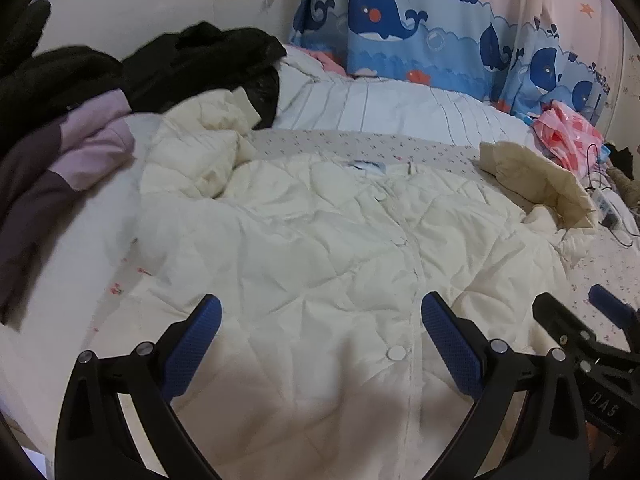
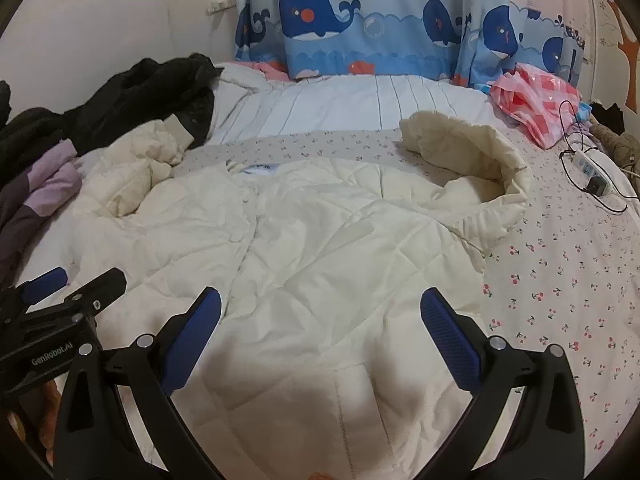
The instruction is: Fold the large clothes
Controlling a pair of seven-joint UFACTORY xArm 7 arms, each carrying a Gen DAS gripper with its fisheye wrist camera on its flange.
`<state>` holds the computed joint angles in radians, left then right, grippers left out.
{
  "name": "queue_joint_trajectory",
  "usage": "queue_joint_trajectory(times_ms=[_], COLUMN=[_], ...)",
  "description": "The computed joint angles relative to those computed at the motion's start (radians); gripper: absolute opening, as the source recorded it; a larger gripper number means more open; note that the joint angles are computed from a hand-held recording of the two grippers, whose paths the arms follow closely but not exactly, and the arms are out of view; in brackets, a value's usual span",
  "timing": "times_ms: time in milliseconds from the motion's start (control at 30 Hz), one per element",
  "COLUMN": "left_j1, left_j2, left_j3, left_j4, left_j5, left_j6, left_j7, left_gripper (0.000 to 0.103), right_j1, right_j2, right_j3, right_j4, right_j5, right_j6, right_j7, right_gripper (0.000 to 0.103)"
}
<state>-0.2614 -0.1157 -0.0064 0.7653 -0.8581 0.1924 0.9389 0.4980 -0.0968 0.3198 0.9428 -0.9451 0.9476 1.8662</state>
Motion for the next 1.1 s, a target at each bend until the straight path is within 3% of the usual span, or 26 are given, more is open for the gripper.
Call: queue_joint_trajectory(times_ms=[333, 767, 1100], left_j1=[0.018, 0.031, 0.019], left_j2=[0.04, 0.044, 0.034], left_j3=[-0.038, -0.033, -0.036], left_j4=[0.008, 0.008, -0.02], left_j5=[0.069, 0.112, 0.156], left_j6=[0.007, 0.007, -0.054], left_j7=[-0.067, -0.093, -0.102], left_gripper=[0.096, 0.096, 0.096], right_j1=[-0.01, -0.011, -0.004], right_j2=[-0.008, 0.002, 0.015], right_j3=[-0.007, -0.003, -0.011], right_j4=[-0.024, -0.014, -0.013], right_j5=[0.032, 0.037, 0.031], right_j6=[-0.03, -0.021, -0.029], right_j7=[-0.029, -0.036, -0.021], right_gripper=[0.097, 0.097, 0.097])
